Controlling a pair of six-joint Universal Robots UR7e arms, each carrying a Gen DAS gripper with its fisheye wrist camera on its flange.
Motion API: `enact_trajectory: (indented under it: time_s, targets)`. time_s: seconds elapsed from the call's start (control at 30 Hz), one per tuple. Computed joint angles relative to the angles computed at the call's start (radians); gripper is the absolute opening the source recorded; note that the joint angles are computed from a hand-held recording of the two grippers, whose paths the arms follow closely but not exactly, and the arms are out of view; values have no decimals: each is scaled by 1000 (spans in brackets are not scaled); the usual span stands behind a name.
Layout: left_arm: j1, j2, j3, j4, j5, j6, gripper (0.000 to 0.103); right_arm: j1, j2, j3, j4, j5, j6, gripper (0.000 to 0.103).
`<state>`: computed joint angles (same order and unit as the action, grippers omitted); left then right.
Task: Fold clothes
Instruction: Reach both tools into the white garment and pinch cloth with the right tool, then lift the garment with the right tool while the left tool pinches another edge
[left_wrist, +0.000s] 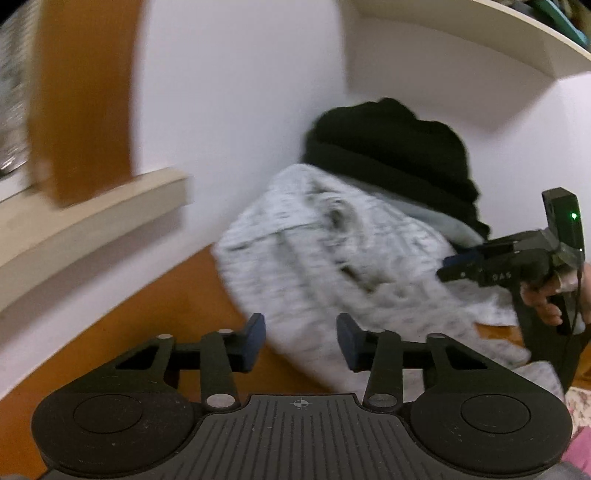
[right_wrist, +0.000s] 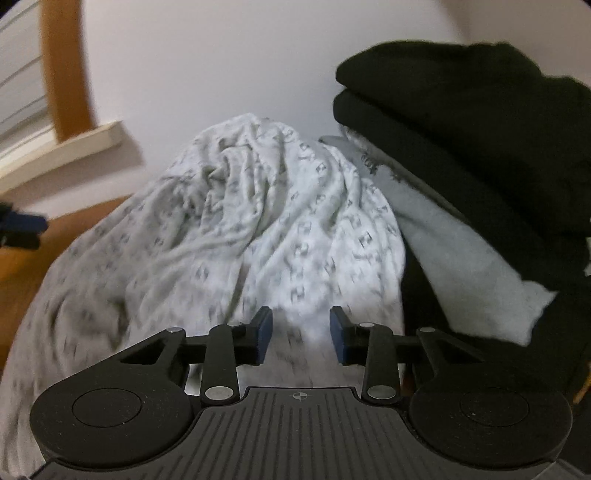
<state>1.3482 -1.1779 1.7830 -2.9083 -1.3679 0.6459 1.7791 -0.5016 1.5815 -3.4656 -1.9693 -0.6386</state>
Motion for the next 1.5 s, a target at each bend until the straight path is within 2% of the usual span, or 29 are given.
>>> enact_trajectory:
  time_s: [0.17, 0.27, 0.4, 0.5, 0.6, 0.73, 0.8, 0.87, 1.0, 1.07, 1.2, 1.3, 1.37, 1.4, 1.5]
  targets:
    - [-76, 37, 37, -23, 12, -1, 39, -14, -83, 141, -59, 49, -12, 36]
    - [-112, 66, 50, -31, 25, -2, 23, -19, -111, 195, -66, 75, -19, 36]
    - [-144, 103, 61, -52, 49, -5, 21, -21, -122, 227, -42, 88, -66, 37]
    - [-160, 129, 55, -63, 63, -6, 21, -27, -124, 227, 1, 93, -107, 48]
    - [-168, 146, 45, -58, 68, -2, 21, -28, -124, 227, 0, 87, -147, 47]
    - [-176, 163, 34, -42, 67, 7, 21, -29, -130, 217, 7, 70, -155, 25]
    - [-177, 165, 35, -36, 61, 12, 21, -27, -127, 212, -37, 54, -160, 16]
    - [-177, 168, 35, -30, 53, 15, 21, -22, -130, 206, -111, 54, -162, 14]
    - [-179, 183, 21, -31, 44, 14, 21, -15, -159, 199, -196, 112, -131, 6]
    - [-184, 194, 19, -49, 45, 26, 24, -6, -166, 186, -226, 125, -131, 6]
    - [-192, 214, 15, -91, 38, 49, 45, 11, -172, 153, -264, 147, -137, 5]
    - [-196, 220, 8, -100, 10, 38, 46, 25, -175, 125, -271, 156, -144, 5]
    - [-199, 222, 4, -112, -16, 36, 53, 35, -175, 107, -267, 160, -141, 5]
    - [-204, 225, 3, -126, -20, 41, 57, 40, -175, 99, -266, 163, -143, 5]
    - [-226, 246, -18, -168, 4, 58, 57, 54, -180, 86, -270, 177, -160, 5]
